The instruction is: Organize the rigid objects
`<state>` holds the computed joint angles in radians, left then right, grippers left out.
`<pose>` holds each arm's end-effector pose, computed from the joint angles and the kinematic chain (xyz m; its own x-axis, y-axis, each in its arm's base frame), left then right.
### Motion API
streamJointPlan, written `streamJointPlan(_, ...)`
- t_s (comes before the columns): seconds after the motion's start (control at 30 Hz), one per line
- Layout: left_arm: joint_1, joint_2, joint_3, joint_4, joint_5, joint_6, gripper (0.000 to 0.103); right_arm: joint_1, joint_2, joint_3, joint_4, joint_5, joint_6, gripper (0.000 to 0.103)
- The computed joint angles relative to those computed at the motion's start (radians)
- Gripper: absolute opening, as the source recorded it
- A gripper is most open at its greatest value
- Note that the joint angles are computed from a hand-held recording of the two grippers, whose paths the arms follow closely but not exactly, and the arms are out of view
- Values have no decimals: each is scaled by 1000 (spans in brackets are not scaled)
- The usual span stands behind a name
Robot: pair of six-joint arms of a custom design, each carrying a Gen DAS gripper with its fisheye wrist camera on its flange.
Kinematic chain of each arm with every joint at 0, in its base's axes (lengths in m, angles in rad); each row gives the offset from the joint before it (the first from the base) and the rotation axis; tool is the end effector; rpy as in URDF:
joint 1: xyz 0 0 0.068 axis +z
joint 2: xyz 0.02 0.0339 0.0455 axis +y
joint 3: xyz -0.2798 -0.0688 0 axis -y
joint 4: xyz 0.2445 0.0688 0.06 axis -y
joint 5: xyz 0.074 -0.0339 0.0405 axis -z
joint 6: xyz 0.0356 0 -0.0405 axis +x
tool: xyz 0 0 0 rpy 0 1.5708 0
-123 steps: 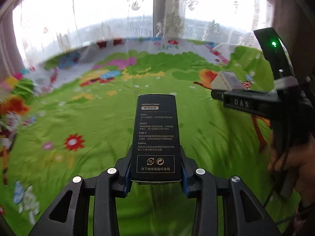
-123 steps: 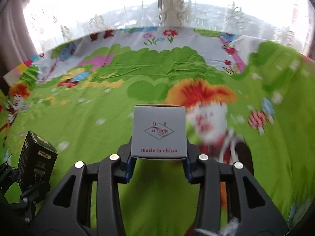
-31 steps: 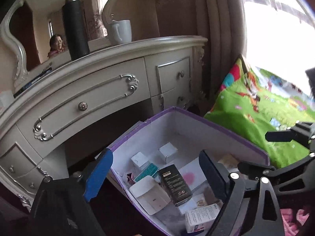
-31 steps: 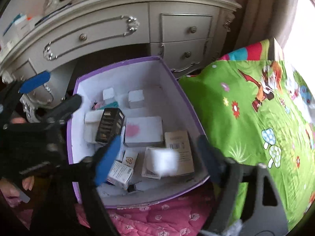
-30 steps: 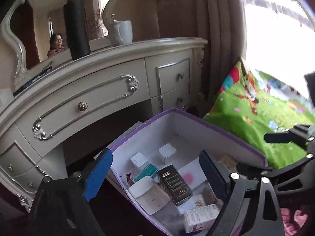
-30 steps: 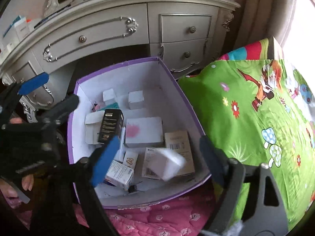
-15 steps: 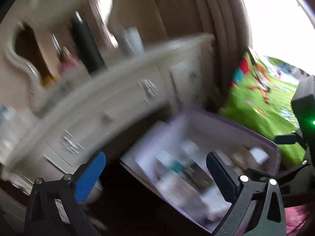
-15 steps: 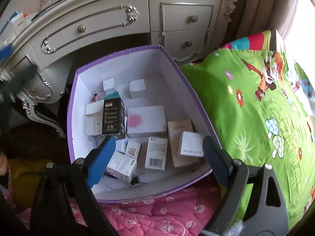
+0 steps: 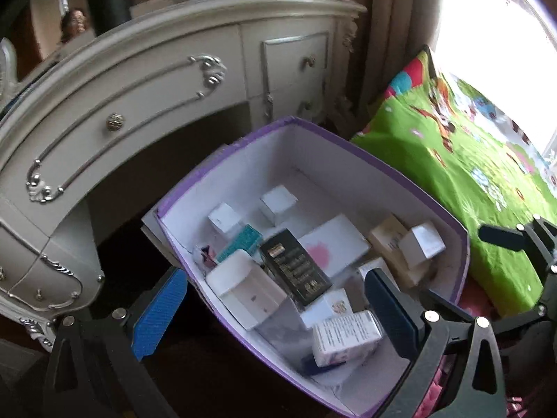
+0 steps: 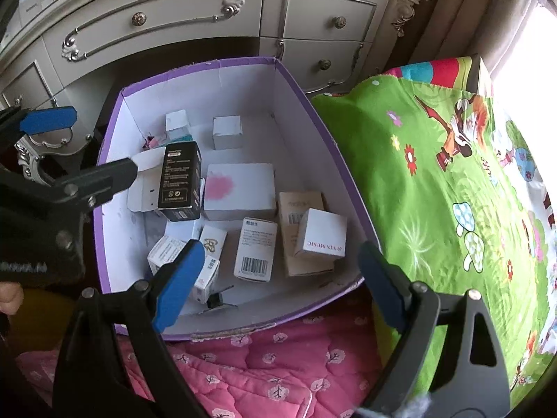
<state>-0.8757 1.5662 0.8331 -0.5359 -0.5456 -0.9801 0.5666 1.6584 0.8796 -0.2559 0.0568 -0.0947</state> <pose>0.1881 -0.1968 0.1746 -0.8038 -0.1447 -0.5771 -0.1973 0.9799 0.0291 0.2682 0.1682 0.1690 -0.6738 -0.5405 -0.5039 -0.5777 0.8105 -0.0969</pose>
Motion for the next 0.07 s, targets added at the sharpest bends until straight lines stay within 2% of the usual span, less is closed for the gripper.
streamJointPlan(0.07, -7, 18, 16, -30, -41, -17, 103, 4, -1, -4, 2, 5, 1, 91)
